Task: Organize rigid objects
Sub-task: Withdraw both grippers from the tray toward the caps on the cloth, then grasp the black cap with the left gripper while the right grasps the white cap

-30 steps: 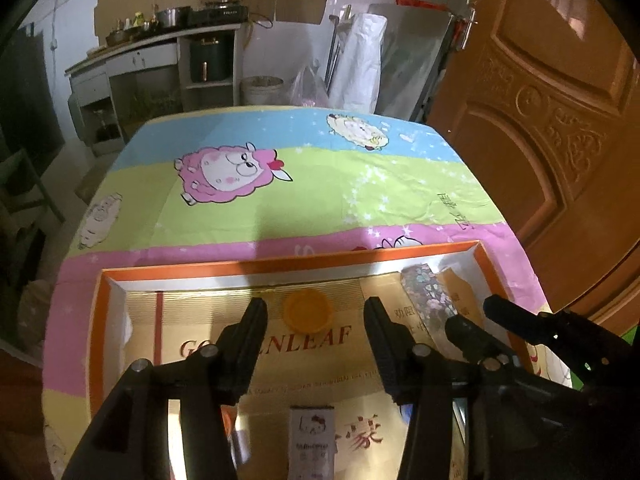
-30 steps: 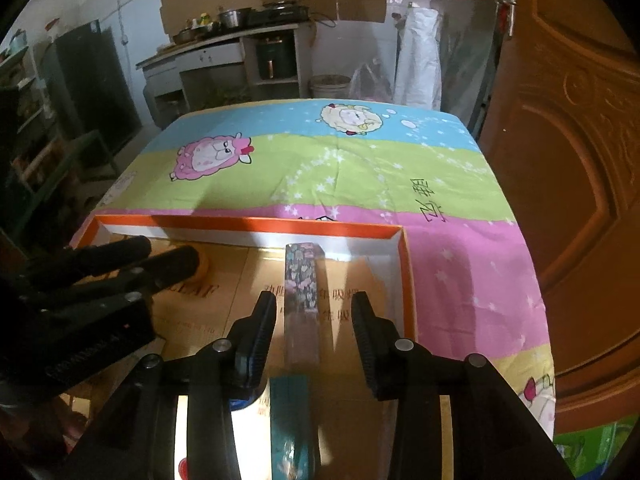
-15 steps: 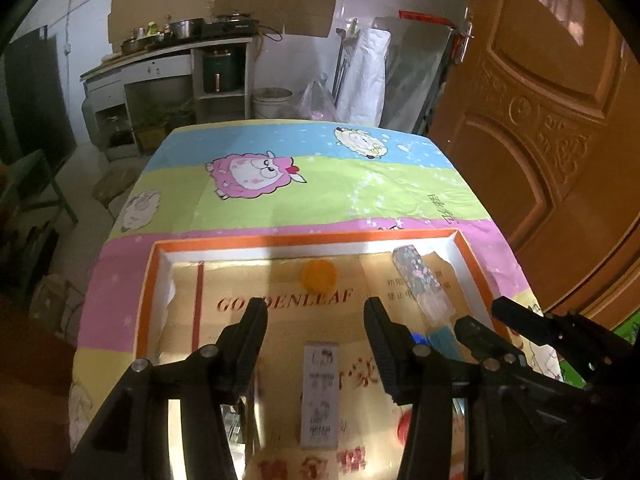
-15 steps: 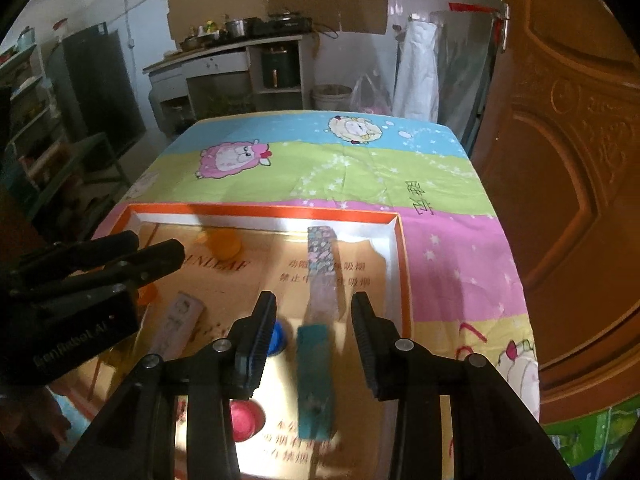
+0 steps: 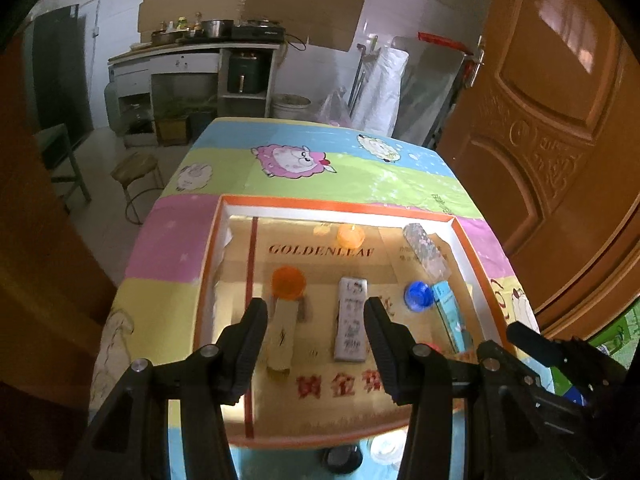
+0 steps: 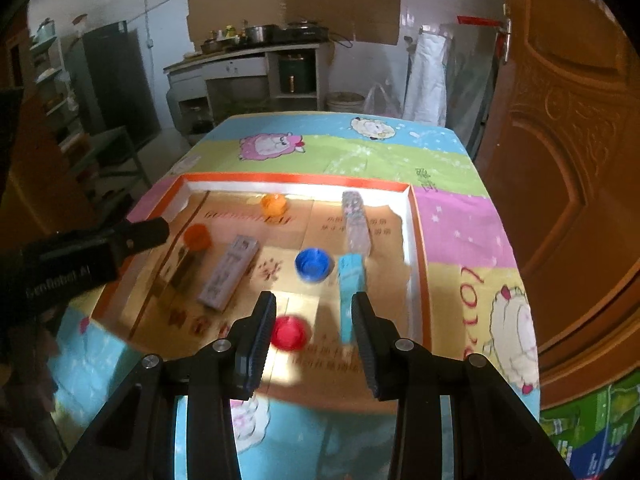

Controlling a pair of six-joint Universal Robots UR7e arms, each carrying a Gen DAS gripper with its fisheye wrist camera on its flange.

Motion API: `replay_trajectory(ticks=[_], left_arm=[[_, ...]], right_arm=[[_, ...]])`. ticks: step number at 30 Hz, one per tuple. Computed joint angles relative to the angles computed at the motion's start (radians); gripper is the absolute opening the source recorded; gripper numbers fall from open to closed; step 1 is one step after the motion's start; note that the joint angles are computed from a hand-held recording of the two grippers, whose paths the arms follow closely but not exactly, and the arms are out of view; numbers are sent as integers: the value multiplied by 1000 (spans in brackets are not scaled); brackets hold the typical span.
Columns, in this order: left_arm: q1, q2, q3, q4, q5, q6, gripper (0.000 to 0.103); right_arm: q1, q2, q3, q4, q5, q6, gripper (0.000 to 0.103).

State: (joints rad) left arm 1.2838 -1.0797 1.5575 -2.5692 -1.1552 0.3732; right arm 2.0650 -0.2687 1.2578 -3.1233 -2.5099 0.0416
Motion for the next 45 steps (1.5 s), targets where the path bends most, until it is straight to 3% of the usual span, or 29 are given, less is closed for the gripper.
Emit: replay_trajectory(ticks=[11, 18, 30, 42, 45], left_arm=[[23, -109, 155, -110, -15, 56, 50], [47, -154, 233, -191, -30, 112, 50], [104, -187, 292, -206, -49, 188, 50], [112, -188, 293, -177, -85, 231, 50], [112, -189, 295, -166, -94, 241, 50]], right_arm=[[36, 3, 120, -79, 35, 51, 41], [40, 32, 126, -60, 76, 71, 41], [26, 83, 67, -1, 110, 76, 41], [17, 164, -67, 10, 66, -28, 41], [14, 163, -69, 9, 70, -30, 31]])
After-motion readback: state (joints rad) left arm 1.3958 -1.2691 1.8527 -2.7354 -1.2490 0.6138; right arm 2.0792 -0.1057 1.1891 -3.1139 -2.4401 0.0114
